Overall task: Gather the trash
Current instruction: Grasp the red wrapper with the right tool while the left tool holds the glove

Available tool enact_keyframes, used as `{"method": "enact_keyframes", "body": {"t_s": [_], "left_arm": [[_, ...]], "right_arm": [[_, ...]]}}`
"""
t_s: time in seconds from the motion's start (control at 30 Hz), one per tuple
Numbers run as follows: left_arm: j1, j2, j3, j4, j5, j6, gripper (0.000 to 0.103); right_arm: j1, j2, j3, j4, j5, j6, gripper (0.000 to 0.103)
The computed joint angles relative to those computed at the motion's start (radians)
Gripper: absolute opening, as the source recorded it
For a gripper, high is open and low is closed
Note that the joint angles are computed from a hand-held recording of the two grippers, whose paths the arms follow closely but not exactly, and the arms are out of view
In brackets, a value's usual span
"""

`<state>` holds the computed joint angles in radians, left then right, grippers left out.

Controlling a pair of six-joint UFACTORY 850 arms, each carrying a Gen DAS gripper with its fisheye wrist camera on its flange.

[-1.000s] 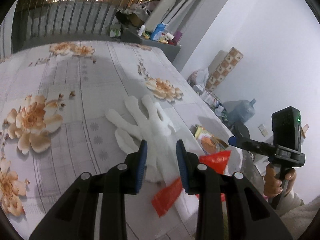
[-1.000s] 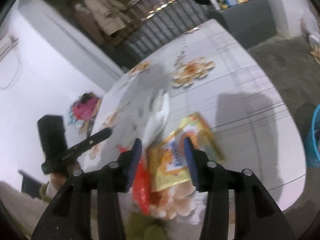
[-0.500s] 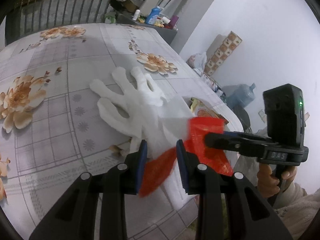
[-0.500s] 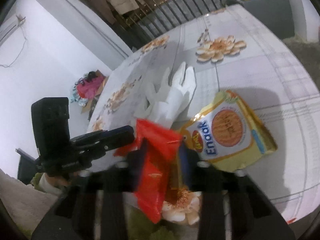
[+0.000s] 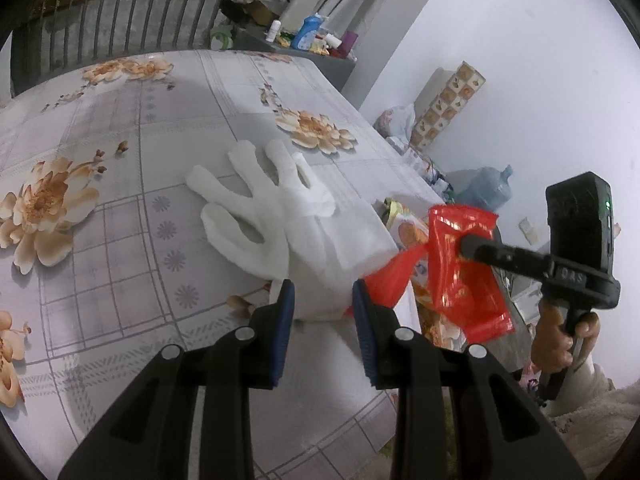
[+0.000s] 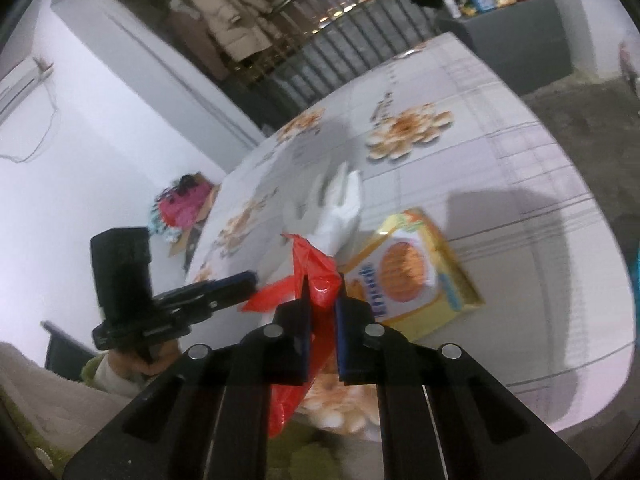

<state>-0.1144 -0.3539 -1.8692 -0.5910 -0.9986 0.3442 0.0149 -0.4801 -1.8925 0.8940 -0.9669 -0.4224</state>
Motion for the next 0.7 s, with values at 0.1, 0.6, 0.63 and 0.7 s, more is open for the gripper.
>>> {"method": "enact_keyframes", "body": {"t_s": [0.1, 0.6, 0.63, 0.7], "left_arm": [[-0.001, -0.016, -0.021, -0.005, -0.048, -0.008, 0.036], [-0.002, -0.051, -0.064, -0.127, -0.181, 0.01, 0.046], [-0.004, -0.056, -0.069, -0.129, -0.185, 0.009, 0.048], [-0.007, -0.062, -0.076, -0.139, -0.195, 0.009, 0.051]], "right_arm": [[0.007, -0.003, -0.006, -0.067, 0.023, 0.042, 0.008], [0.035, -0.02, -0.018, -0.163, 0.038, 0.103, 0.008], [0.034, -0.019, -0.016, -0.163, 0.039, 0.106, 0.008], [0.033, -0.018, -0.012, -0.16, 0.039, 0.112, 0.008]]}}
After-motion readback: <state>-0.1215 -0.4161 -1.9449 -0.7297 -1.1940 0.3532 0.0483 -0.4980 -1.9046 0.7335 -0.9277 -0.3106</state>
